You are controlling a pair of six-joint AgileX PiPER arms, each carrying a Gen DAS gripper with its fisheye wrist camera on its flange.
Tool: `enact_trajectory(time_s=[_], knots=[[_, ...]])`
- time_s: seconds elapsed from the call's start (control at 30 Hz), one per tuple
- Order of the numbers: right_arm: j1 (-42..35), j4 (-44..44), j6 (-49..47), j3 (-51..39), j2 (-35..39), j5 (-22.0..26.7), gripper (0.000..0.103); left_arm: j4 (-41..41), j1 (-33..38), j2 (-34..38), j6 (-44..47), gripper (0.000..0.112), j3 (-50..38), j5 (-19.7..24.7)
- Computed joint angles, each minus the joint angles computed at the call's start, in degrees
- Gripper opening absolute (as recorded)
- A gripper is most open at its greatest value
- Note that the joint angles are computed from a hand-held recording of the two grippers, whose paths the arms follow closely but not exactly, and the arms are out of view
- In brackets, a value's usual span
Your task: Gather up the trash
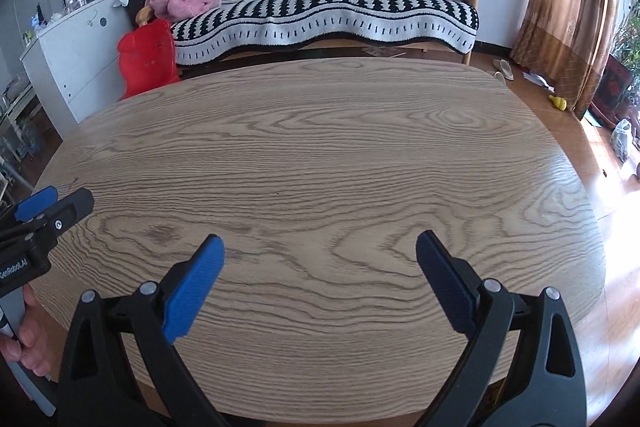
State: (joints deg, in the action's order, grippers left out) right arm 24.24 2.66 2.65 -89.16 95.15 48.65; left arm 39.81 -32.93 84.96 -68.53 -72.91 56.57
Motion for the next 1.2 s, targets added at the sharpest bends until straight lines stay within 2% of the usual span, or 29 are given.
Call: enact_trajectory(time_s=[1.2], knots=[[0.9, -0.7, 1.1, -0.5, 0.8, 0.2, 0.094, 0.1, -1.7, -0.1, -0.6, 0.096, -0.3, 1.7]])
